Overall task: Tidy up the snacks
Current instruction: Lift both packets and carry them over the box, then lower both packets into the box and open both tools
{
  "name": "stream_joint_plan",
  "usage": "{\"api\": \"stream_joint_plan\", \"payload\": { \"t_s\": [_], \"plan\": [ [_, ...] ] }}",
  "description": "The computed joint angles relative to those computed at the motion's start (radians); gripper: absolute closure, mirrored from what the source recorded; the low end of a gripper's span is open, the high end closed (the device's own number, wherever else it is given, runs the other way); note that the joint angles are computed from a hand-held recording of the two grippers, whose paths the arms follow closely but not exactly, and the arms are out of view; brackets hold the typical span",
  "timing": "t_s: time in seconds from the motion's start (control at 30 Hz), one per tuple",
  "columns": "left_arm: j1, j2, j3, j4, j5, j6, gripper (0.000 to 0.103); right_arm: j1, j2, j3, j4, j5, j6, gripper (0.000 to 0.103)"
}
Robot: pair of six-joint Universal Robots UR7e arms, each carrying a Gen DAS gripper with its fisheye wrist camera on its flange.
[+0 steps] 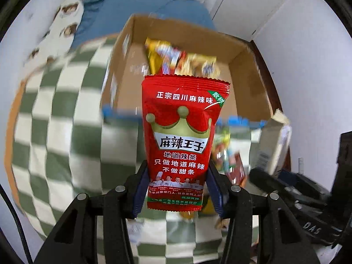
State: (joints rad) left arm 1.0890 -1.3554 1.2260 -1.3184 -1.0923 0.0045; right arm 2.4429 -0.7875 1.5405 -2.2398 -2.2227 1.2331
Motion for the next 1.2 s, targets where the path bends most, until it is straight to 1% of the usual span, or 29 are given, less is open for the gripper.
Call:
{"api": "stream_joint_plan", "payload": {
  "t_s": [0.1,0.23,0.37,0.5,0.6,0.67,0.7,0.73,0.77,0.8,0.83,0.9,1.0,1.07,1.2],
  "plan": [
    [-0.016,0.089,-0.102,0.009,0.03,-0.003,0.056,-0.037,0.004,-0.073,0.092,-0.071,-0.019,0.042],
    [0.021,0.256,-0.311,0.075,0.068,-0.001,0.056,-0.112,0.0,-0.12,0.166,-0.117,-0.059,0.042],
    [0.067,0.437,-0.522,0.153,0.143,0.004,0.056,-0.191,0.025,-0.188,0.258,-0.143,-0.096,0.042],
    [0.1,0.565,-0.676,0.237,0.194,-0.009,0.056,-0.257,0.051,-0.238,0.323,-0.15,-0.127,0.042],
    [0.113,0.628,-0.748,0.278,0.226,-0.022,0.054,-0.301,0.059,-0.238,0.339,-0.151,-0.145,0.042],
    [0.117,0.647,-0.763,0.281,0.245,-0.025,0.054,-0.321,0.058,-0.225,0.338,-0.138,-0.153,0.041],
    [0.121,0.662,-0.78,0.291,0.244,-0.021,0.052,-0.335,0.059,-0.226,0.348,-0.127,-0.15,0.041],
    [0.124,0.672,-0.792,0.294,0.244,-0.021,0.045,-0.342,0.057,-0.217,0.343,-0.12,-0.147,0.039],
    [0.128,0.681,-0.801,0.291,0.24,-0.016,0.039,-0.352,0.059,-0.218,0.35,-0.115,-0.149,0.03],
    [0.132,0.689,-0.811,0.288,0.226,-0.01,0.024,-0.358,0.061,-0.218,0.356,-0.118,-0.147,0.021],
    [0.131,0.689,-0.807,0.279,0.218,0.0,0.015,-0.363,0.058,-0.206,0.33,-0.115,-0.157,0.021],
    [0.13,0.67,-0.763,0.24,0.208,0.006,0.013,-0.367,0.054,-0.191,0.305,-0.11,-0.156,0.018],
    [0.127,0.655,-0.729,0.211,0.206,0.011,0.013,-0.365,0.06,-0.193,0.311,-0.112,-0.161,0.012],
    [0.124,0.637,-0.694,0.187,0.21,0.009,0.013,-0.36,0.064,-0.198,0.319,-0.116,-0.156,0.01],
    [0.11,0.552,-0.549,0.08,0.214,0.024,0.013,-0.338,0.06,-0.189,0.304,-0.128,-0.146,0.009]
  ]
}}
